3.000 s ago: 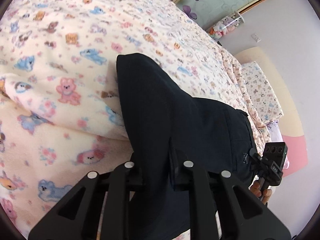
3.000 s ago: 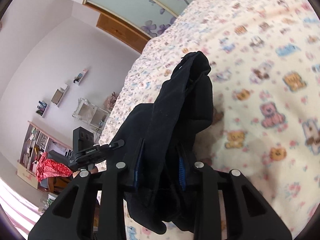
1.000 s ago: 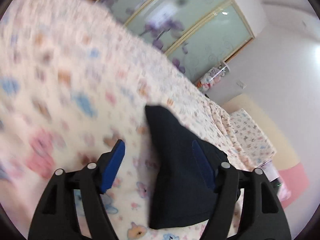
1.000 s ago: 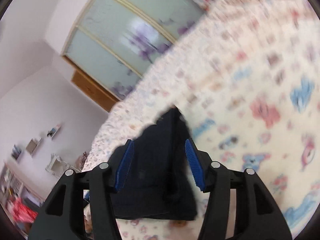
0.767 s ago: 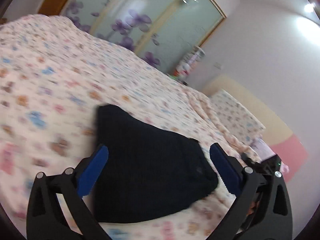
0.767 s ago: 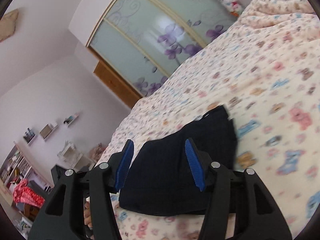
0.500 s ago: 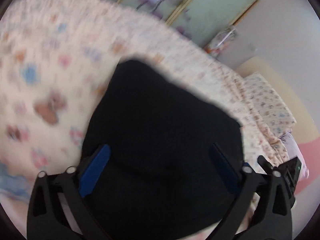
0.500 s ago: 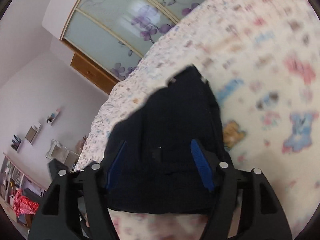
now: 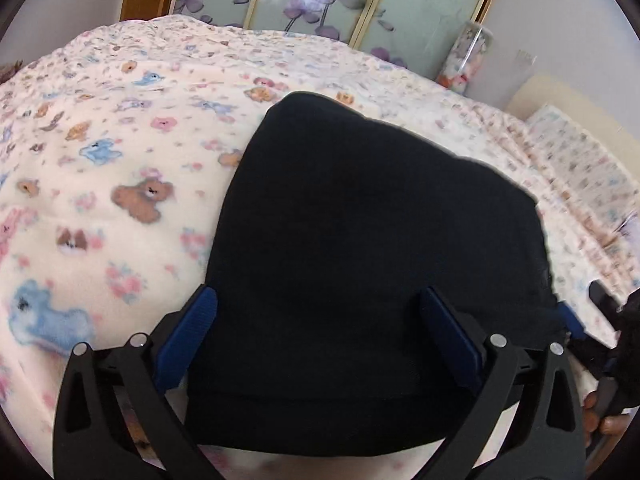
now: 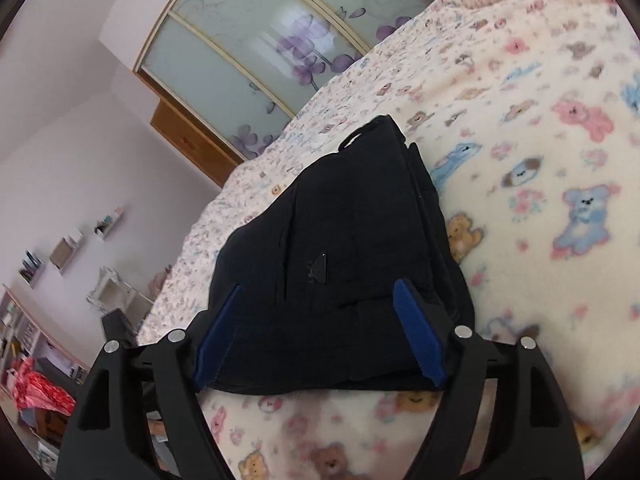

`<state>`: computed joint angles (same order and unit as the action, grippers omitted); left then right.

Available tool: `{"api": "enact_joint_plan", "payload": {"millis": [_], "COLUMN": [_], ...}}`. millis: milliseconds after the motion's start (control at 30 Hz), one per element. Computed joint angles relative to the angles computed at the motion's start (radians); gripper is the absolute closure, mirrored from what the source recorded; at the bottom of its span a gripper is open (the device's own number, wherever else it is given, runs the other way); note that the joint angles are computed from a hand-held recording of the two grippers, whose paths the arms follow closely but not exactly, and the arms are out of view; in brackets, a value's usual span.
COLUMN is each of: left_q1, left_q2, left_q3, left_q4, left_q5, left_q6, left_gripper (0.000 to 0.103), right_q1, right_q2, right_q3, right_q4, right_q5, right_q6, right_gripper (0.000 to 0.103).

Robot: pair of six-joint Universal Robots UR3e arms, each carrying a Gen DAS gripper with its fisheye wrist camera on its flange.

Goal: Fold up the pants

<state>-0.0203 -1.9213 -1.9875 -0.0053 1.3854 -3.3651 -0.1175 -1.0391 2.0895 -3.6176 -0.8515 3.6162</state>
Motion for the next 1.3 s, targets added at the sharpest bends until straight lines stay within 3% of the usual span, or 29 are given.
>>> {"api": "enact_joint_plan", "payload": {"millis": [67, 133, 233, 300, 367, 433, 500, 567, 633, 733, 933, 1033, 1167, 1300], "left_q1": [-0.029, -0.031, -0.046, -0.057, -0.1, -0.185, -0.299, -0.386, -0.46, -0.488, -0.583, -0.581, -0.566, -0.611], "left_q2": [0.038, 0.126, 0.318, 0.44, 0.566, 0.627, 0.611, 0.582, 0.538, 0.513, 0.381, 0.379, 0.387, 0.351], "left_q3": [0.0, -0.066, -0.218, -0.317, -0.437, -0.515, -0.538, -0.555, -0.559, -0.573, -0.547, -0.536, -0.595, -0.593], "left_q4": [-0.029, -0.032, -0.007, 0.005, 0.056, 0.105, 0.143, 0.188, 0.226, 0.253, 0.34, 0.308, 0.427, 0.496], "left_q5": [0.062, 0.068, 0.09, 0.101, 0.139, 0.245, 0.391, 0.514, 0.615, 0.641, 0.756, 0.759, 0.734, 0.783], "left_q6": [0.002, 0.001, 0.032, 0.041, 0.025, 0.001, -0.04, -0.079, -0.113, -0.108, -0.096, -0.107, -0.102, -0.089], "left_gripper": [0.002, 0.002, 0.002, 0.002, 0.002, 0.002, 0.002, 0.002, 0.002, 0.002, 0.002, 0.002, 0.002, 0.002], "right_q1": [-0.01, -0.013, 0.034, 0.125, 0.283, 0.482, 0.612, 0.691, 0.75, 0.813, 0.946, 0.963, 0.969, 0.968], "right_q2": [-0.122, -0.257, -0.489, -0.599, -0.627, -0.572, -0.49, -0.417, -0.357, -0.313, -0.207, -0.177, -0.168, -0.18], "right_q3": [0.049, 0.154, 0.341, 0.417, 0.44, 0.436, 0.414, 0.402, 0.373, 0.304, 0.235, 0.209, 0.211, 0.205], "right_q4": [0.105, 0.073, -0.019, -0.041, -0.052, -0.084, -0.091, -0.111, -0.095, -0.026, -0.053, -0.051, -0.084, -0.076], "right_q5": [-0.017, -0.062, -0.194, -0.319, -0.511, -0.753, -0.907, -0.99, -1.055, -1.139, -1.332, -1.354, -1.37, -1.349], "right_q6": [-0.007, -0.032, -0.078, -0.123, -0.143, -0.128, -0.095, -0.046, -0.022, -0.037, -0.044, -0.063, -0.064, -0.061], "right_gripper": [0.025, 0.024, 0.001, 0.001, 0.001, 0.001, 0.001, 0.001, 0.001, 0.001, 0.001, 0.001, 0.001, 0.001]}}
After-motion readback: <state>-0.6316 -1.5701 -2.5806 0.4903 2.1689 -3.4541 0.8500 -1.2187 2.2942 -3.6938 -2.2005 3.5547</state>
